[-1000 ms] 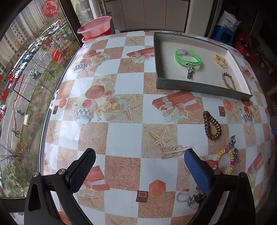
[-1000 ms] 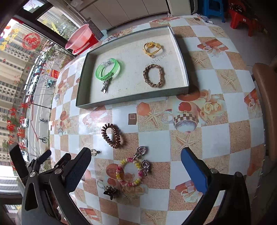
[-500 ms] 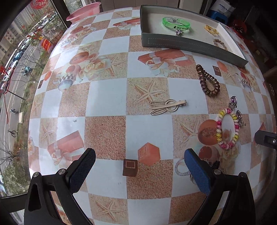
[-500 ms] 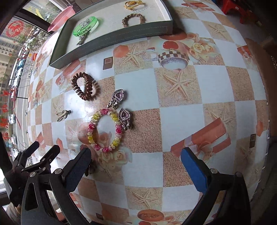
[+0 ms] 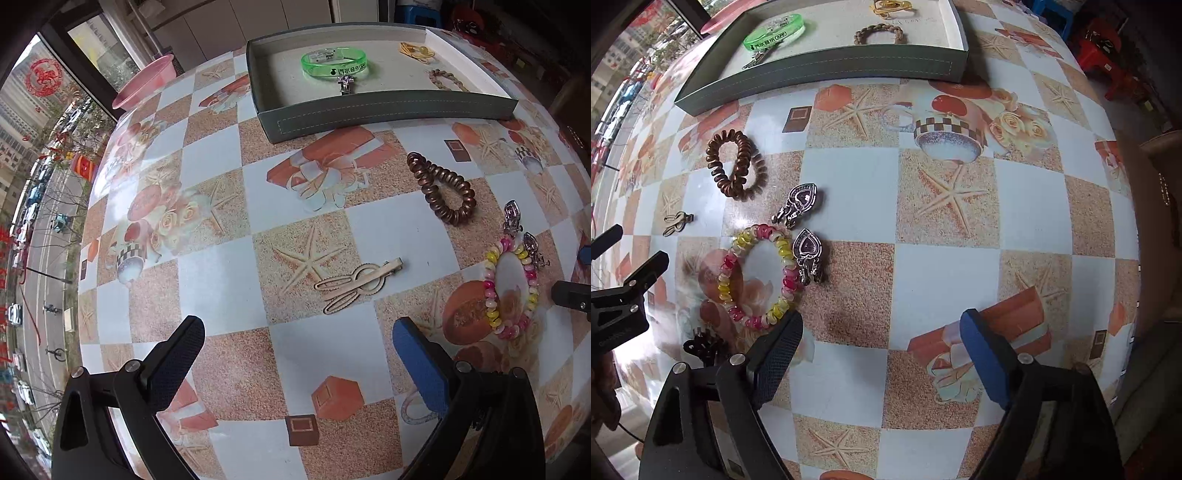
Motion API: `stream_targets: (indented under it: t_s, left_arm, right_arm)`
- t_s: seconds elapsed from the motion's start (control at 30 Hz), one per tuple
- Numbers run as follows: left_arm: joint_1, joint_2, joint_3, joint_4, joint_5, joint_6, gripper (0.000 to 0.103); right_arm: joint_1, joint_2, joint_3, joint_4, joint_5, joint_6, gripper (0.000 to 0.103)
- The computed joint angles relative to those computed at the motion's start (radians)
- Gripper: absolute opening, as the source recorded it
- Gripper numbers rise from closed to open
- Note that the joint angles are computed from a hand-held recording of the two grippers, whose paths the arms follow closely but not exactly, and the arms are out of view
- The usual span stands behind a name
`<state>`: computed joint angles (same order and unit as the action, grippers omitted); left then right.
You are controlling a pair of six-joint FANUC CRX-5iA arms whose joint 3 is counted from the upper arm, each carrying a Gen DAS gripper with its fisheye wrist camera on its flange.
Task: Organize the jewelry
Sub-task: 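Withdraw both tools from the tray toward the remaining jewelry, then grasp the heart pendant with the right tool while the left tool reaches the wooden hair clip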
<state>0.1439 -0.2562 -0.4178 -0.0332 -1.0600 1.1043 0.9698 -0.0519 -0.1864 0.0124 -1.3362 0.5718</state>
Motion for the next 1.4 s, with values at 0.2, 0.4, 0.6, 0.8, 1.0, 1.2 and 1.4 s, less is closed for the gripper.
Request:
stream_targets:
  t_s: [0.2,0.4,0.6,0.8,1.0,1.2,1.4]
  left_arm:
    - [-0.021,0.029,0.005,0.004,0.027,-0.02,0.103]
    - [-0.027,0.06,0.014,0.037,0.041,-0.038,0.099]
    - [-0.009,0.065,0.004,0.115,0.005,-0.063,0.082]
    - [0.003,0.065,-0.003,0.165,-0.032,-0.068,0.065]
    - [-0.014,0.04,-0.023,0.181,-0.044,-0.086,0.05]
    - [0.019,0.038,-0.034,0.217,-0.079,-0.075,0.018]
    - [0.058,0.026,-0.041,0.234,-0.093,-0.091,0.018]
  right_arm:
    - [0.033,0.025,-0.008,0.054,0.024,0.009,0.08]
    - [0.043,0.075,0.032,0.094,0.045,0.048,0.073]
    - [0.036,0.12,0.092,0.1,0.039,0.073,0.053]
    - [0.038,0.143,0.132,0.088,0.023,0.091,0.034]
    - [0.035,0.147,0.144,0.058,0.033,0.074,0.018]
    - [-0.023,0.082,0.082,0.002,0.079,0.047,0.018]
    - [-0.056,0.04,0.055,-0.027,0.093,0.019,0.018]
